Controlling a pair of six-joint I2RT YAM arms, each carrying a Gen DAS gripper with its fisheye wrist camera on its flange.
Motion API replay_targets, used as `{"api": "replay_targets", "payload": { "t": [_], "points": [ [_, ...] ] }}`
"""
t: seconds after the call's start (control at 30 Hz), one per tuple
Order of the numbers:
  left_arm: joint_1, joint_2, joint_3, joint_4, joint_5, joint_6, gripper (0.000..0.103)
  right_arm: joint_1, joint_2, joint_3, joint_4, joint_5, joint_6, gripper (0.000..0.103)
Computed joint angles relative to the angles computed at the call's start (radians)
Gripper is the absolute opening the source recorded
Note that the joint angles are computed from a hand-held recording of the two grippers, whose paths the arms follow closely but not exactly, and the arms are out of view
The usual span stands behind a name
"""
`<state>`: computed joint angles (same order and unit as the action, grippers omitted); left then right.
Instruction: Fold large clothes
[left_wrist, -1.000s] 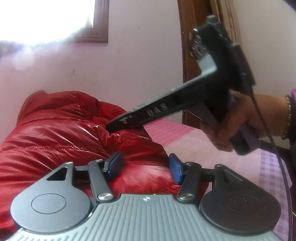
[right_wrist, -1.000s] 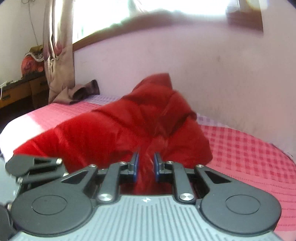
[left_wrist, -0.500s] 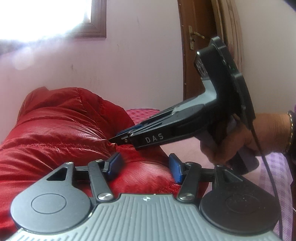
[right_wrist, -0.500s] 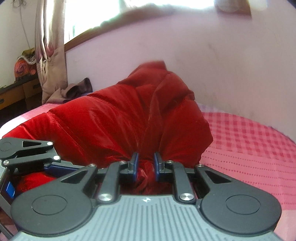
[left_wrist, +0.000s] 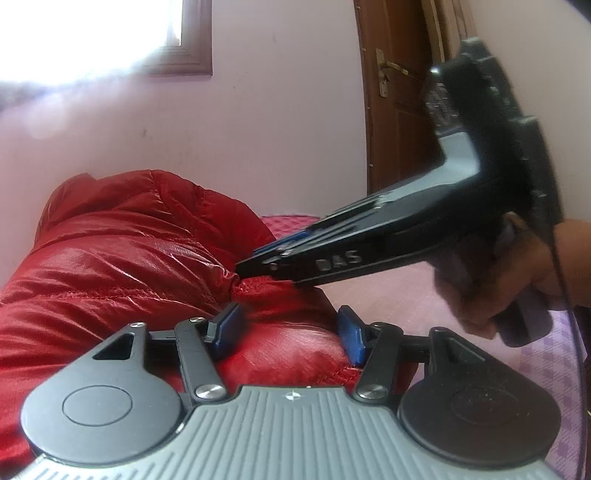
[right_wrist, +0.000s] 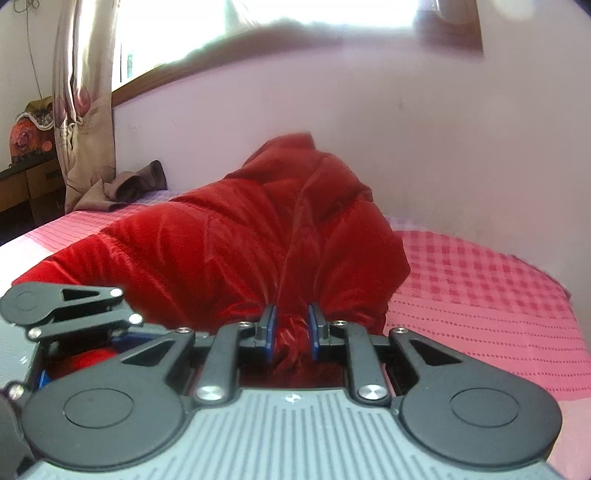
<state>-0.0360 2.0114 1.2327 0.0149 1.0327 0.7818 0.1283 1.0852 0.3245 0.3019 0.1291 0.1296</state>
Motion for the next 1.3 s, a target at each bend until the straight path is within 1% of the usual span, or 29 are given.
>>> {"api": "replay_targets", "payload": {
  "t": [0.1,0.2,0.27,0.33,0.4,0.47,0.53,0.6,0.7,0.8,0.9,0.97,1.07,1.13,1.2,1.23,1.3],
  "points": [
    [-0.001,0.003,0.000,0.001,0.001,0.003,0.056,-0.010,-0.041,-0.040,0.001,-0.006,0.004,0.017],
    [0.003,-0.013,-0.010,-0.007,0.003,-0.001,0.056,-0.011,-0.007,-0.063,0.057,-0.006,0.030,0.017],
    [0.021,-0.028,-0.021,-0.013,0.029,0.000,0.056,-0.016,0.032,-0.071,0.106,-0.020,0.035,0.017],
    [0.045,-0.036,-0.046,0.014,0.069,0.008,0.055,-0.026,0.050,-0.079,0.142,-0.034,0.044,0.017],
    [0.053,-0.033,-0.058,0.022,0.091,0.048,0.054,-0.037,0.056,-0.081,0.155,-0.048,0.048,0.017],
    [0.049,-0.021,-0.043,-0.001,0.089,0.069,0.053,-0.048,0.049,-0.072,0.136,-0.061,0.045,0.017],
    [0.045,-0.006,-0.014,-0.042,0.094,0.073,0.052,-0.071,0.011,-0.040,0.052,-0.094,0.046,0.017],
    [0.043,0.005,-0.011,-0.027,0.095,0.073,0.052,-0.084,-0.034,-0.003,-0.034,-0.109,0.035,0.018],
    [0.038,0.018,-0.007,-0.008,0.098,0.066,0.051,-0.075,-0.053,0.052,-0.068,-0.068,-0.021,0.018],
    [0.033,0.024,-0.006,-0.001,0.099,0.066,0.050,-0.062,0.029,0.146,-0.047,-0.053,-0.078,0.018],
    [0.032,0.028,-0.006,0.002,0.101,0.065,0.050,-0.043,0.186,0.275,-0.018,-0.047,-0.142,0.018],
    [0.034,0.032,-0.002,-0.003,0.106,0.066,0.051,-0.034,0.283,0.364,-0.023,-0.051,-0.190,0.018],
    [0.037,0.042,0.013,-0.013,0.113,0.061,0.051,-0.037,0.404,0.497,-0.081,-0.059,-0.258,0.018],
    [0.037,0.051,0.023,-0.017,0.119,0.059,0.051,-0.054,0.455,0.562,-0.128,-0.077,-0.280,0.017],
    [0.040,0.058,0.040,-0.041,0.128,0.069,0.051,-0.065,0.514,0.630,-0.215,-0.052,-0.304,0.017],
    [0.041,0.059,0.045,-0.049,0.133,0.072,0.051,-0.076,0.540,0.652,-0.252,-0.058,-0.300,0.017],
    [0.046,0.069,0.058,-0.065,0.143,0.085,0.051,-0.117,0.560,0.643,-0.253,-0.138,-0.262,0.017]
  ]
}}
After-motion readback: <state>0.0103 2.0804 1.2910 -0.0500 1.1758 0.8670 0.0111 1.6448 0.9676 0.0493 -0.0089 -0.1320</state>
